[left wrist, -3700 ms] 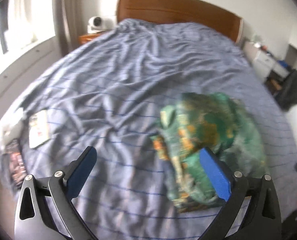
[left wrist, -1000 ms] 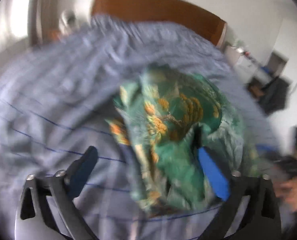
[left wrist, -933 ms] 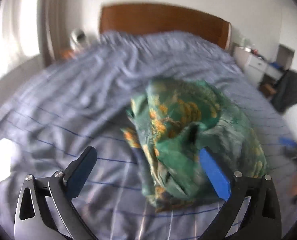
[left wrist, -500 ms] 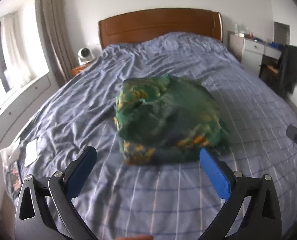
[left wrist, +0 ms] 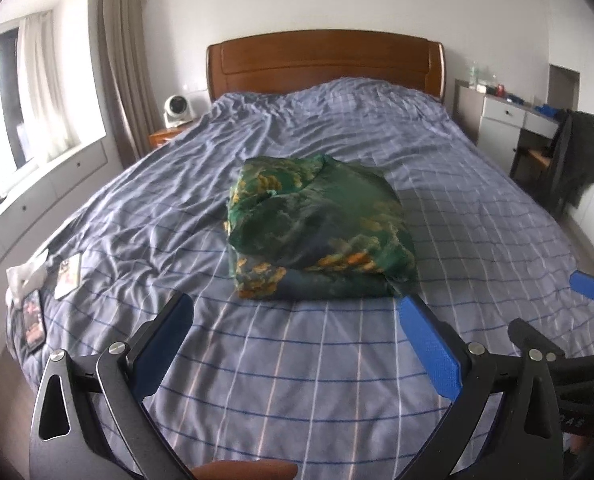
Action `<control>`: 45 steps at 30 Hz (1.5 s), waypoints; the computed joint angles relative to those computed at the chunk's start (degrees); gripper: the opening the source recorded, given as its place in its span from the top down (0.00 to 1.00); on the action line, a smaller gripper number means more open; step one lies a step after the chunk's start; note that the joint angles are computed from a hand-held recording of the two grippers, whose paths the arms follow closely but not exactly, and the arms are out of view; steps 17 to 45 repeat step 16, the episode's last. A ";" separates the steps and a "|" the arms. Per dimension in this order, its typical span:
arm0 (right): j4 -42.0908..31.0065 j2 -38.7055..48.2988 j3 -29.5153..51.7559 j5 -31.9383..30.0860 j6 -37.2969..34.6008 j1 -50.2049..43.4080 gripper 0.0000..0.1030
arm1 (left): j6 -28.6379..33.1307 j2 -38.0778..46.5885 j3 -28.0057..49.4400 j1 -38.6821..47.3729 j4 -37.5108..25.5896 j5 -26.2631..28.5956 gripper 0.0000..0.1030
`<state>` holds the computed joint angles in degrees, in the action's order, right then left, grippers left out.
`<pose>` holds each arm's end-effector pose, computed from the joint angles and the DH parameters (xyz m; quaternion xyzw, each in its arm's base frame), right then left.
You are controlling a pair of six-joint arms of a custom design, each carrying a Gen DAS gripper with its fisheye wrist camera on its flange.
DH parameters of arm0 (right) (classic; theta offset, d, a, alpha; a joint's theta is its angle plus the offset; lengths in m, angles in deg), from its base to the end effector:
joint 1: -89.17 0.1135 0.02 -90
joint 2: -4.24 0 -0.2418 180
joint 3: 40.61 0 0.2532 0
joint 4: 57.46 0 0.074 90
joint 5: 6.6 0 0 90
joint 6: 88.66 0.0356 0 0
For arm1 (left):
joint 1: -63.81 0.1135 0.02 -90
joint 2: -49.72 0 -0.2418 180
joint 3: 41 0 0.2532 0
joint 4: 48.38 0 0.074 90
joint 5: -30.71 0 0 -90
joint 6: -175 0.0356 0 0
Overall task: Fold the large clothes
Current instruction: 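Open both tools, set the compact bundle down and withdraw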
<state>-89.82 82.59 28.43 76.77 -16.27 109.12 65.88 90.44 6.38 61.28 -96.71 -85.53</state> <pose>0.2832 0.1072 0.2366 -0.3156 0.8547 0.0611 0.4075 0.1679 0.0083 0.2302 -0.2201 0.8659 0.1285 0.4305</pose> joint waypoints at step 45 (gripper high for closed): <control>-2.68 -4.03 -1.71 1.42 0.95 -1.41 0.03 | -3.92 2.17 -0.31 -2.63 -0.31 1.30 0.00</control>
